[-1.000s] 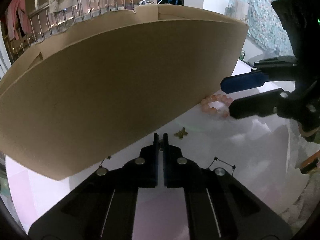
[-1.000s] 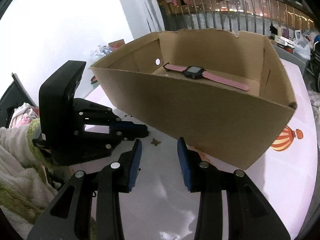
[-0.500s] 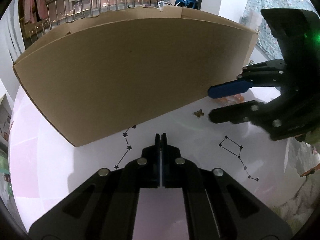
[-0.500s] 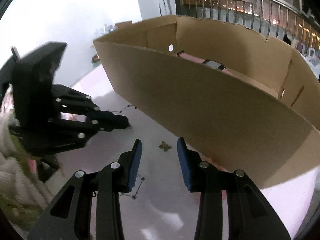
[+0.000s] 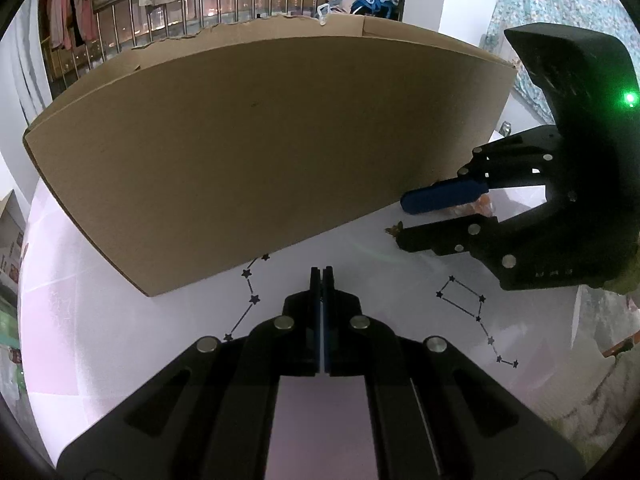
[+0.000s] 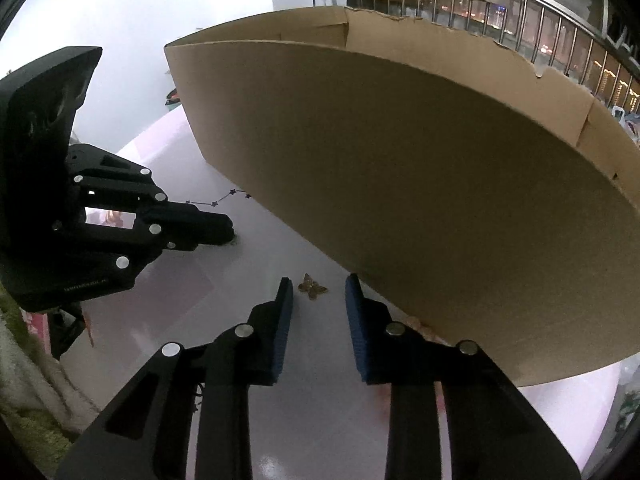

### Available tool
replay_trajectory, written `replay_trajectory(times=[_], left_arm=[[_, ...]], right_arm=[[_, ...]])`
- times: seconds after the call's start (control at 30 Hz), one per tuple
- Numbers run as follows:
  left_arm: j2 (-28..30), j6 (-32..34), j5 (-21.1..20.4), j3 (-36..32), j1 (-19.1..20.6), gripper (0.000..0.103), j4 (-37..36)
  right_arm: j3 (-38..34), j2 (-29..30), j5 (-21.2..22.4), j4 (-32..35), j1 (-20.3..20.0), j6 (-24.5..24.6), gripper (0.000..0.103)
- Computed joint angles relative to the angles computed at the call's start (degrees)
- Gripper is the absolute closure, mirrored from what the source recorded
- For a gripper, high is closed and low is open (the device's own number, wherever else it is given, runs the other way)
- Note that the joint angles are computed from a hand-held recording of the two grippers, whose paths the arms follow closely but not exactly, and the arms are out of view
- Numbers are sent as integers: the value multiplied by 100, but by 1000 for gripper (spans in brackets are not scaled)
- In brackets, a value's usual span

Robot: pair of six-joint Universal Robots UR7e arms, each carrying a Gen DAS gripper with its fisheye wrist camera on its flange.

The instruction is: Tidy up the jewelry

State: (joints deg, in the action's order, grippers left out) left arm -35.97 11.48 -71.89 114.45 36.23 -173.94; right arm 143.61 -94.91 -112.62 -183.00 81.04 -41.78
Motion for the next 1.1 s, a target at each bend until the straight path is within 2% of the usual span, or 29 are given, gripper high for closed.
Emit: replay_trajectory(times=[0.3, 1.1], left_arm=[[-13, -69, 14, 68, -55, 103, -61], [-37, 25, -95, 54, -16, 103, -60]], right_arm=[[-52, 62, -29, 147, 83, 194, 94], [14, -154, 87, 523, 30, 656, 98]])
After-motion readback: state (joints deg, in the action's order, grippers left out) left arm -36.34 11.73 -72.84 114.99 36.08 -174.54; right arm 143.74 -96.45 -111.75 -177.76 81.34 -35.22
